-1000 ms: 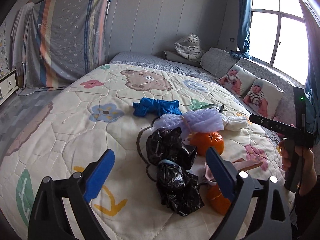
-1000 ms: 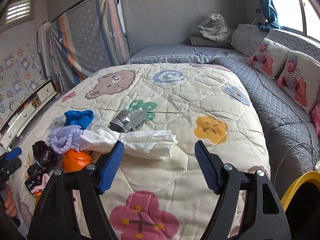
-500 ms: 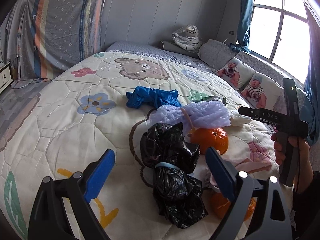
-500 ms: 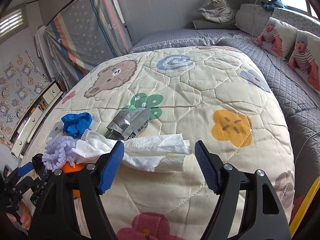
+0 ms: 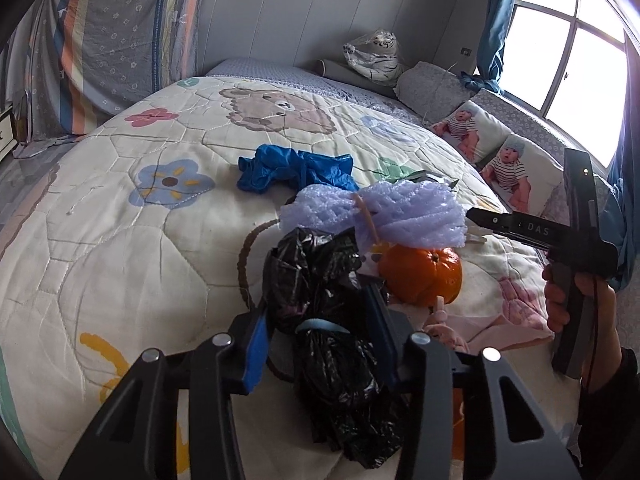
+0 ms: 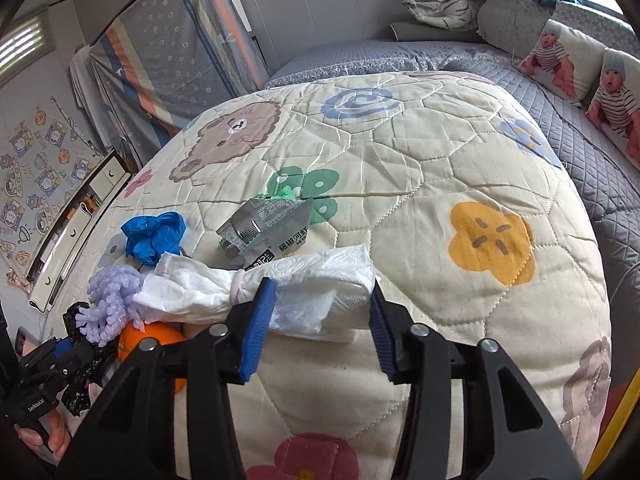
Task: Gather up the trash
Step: 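Move the right gripper back to the bed and grasp the white tissue, then carry the white tissue with the right gripper toward the bin while the left gripper carries black bags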
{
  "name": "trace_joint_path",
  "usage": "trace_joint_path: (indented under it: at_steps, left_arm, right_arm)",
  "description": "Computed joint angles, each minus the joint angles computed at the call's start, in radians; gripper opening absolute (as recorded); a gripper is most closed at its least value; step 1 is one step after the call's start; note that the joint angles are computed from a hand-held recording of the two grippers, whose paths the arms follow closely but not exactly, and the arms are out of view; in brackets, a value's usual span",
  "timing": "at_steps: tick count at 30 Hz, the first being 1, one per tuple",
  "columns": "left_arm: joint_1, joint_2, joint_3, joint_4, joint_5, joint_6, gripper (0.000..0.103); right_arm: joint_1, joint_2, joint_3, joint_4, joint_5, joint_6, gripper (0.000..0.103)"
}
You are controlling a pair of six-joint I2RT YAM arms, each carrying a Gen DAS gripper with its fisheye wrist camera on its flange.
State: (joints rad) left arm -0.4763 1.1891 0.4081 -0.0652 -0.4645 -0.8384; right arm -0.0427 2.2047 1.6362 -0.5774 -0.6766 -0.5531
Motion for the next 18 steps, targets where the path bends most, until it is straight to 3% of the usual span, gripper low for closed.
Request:
trace_joint_path:
  at_steps: [8, 18]
  left_arm:
    - [-0.002, -0.026, -0.007, -0.021, 0.002, -0.029, 0.028]
    - [-0.095, -0.203, -0.039, -0.151, -0.127, -0.103, 0.026]
  right_arm:
    - [-0.011, -0.003, 0.013, -0.037, -0.054, -0.024, 0.01]
    - [-0.06, -0.157, -0.117, 0.059, -0.144, -0.025, 0.005]
